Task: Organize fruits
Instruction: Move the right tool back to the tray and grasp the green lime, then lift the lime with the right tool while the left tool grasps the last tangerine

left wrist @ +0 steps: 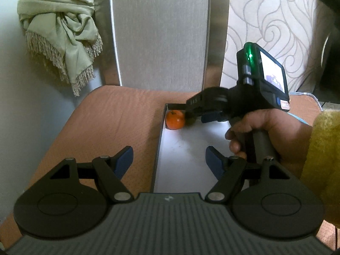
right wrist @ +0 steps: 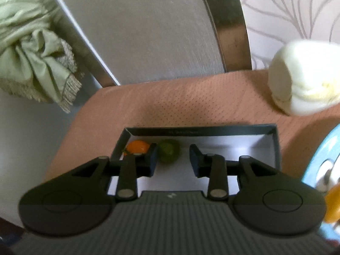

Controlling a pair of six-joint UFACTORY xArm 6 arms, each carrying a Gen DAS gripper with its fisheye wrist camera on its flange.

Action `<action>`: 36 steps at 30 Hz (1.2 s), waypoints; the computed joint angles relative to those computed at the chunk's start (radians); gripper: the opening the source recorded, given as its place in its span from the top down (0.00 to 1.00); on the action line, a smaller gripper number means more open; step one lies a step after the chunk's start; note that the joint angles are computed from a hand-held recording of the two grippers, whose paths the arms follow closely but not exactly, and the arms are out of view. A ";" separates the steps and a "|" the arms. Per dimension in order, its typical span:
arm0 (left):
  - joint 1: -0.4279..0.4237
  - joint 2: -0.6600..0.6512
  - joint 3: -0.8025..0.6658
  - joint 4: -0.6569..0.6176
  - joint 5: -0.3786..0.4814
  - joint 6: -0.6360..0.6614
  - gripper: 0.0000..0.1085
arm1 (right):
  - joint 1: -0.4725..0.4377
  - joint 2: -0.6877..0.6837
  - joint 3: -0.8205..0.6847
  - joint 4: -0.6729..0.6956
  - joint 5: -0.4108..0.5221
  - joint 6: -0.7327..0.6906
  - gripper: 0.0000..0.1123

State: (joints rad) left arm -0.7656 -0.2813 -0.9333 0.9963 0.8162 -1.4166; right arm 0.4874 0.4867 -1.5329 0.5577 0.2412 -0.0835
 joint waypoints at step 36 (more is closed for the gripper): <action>0.084 0.462 -0.397 -0.022 -0.044 0.082 0.27 | -0.040 -0.541 0.588 0.319 -0.090 -0.376 0.77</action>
